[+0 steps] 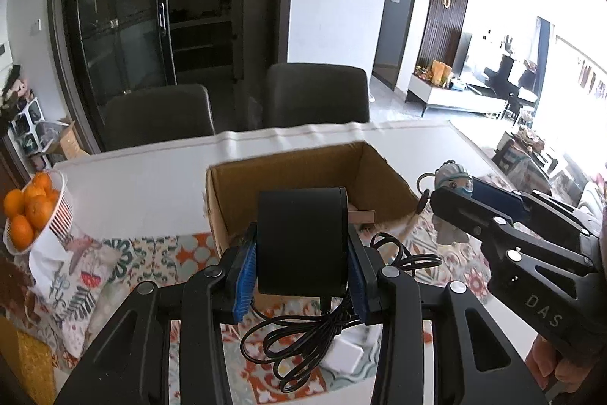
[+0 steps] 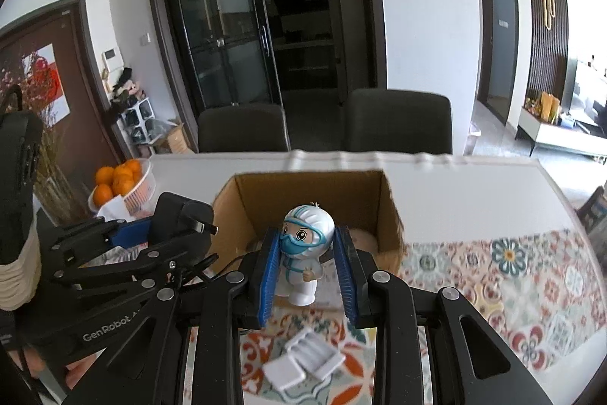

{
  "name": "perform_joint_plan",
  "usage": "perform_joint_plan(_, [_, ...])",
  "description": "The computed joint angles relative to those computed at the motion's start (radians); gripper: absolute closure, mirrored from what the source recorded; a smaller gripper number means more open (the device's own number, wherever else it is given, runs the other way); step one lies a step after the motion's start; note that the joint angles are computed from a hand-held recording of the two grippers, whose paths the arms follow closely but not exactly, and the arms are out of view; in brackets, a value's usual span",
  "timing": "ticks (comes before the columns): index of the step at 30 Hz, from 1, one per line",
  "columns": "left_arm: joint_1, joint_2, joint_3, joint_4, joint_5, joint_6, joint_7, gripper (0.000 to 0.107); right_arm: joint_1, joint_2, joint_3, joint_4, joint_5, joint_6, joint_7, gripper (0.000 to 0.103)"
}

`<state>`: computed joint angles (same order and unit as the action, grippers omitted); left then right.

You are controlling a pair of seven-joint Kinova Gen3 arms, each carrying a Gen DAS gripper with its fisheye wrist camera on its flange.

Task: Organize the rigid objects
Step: 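Lift and carry the adapter and figurine over the cardboard box, then open the left tool to drop the adapter while the right tool releases the figurine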

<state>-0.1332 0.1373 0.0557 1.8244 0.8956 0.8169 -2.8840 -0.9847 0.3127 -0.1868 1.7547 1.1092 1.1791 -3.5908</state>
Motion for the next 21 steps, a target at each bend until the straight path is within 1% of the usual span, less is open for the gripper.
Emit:
perform_joint_plan(5, [0.021,0.032,0.018,-0.046,-0.008,-0.043,0.035,0.067,0.032,0.004,0.017,-0.02,0.019,-0.021,0.049,0.074])
perform_joint_plan(10, [0.046,0.077,0.046,-0.103,-0.061,-0.085,0.116,0.067,0.072,0.013,0.034,-0.041,0.02,-0.062,0.107,0.074])
perform_joint_plan(14, [0.075,0.121,0.068,-0.148,-0.141,-0.121,0.208,0.067,0.117,0.02,0.052,-0.051,-0.007,-0.114,0.155,0.074])
perform_joint_plan(21, [0.115,0.21,0.093,-0.228,-0.299,-0.122,0.374,0.067,0.18,0.043,0.087,-0.07,-0.094,-0.192,0.258,0.074])
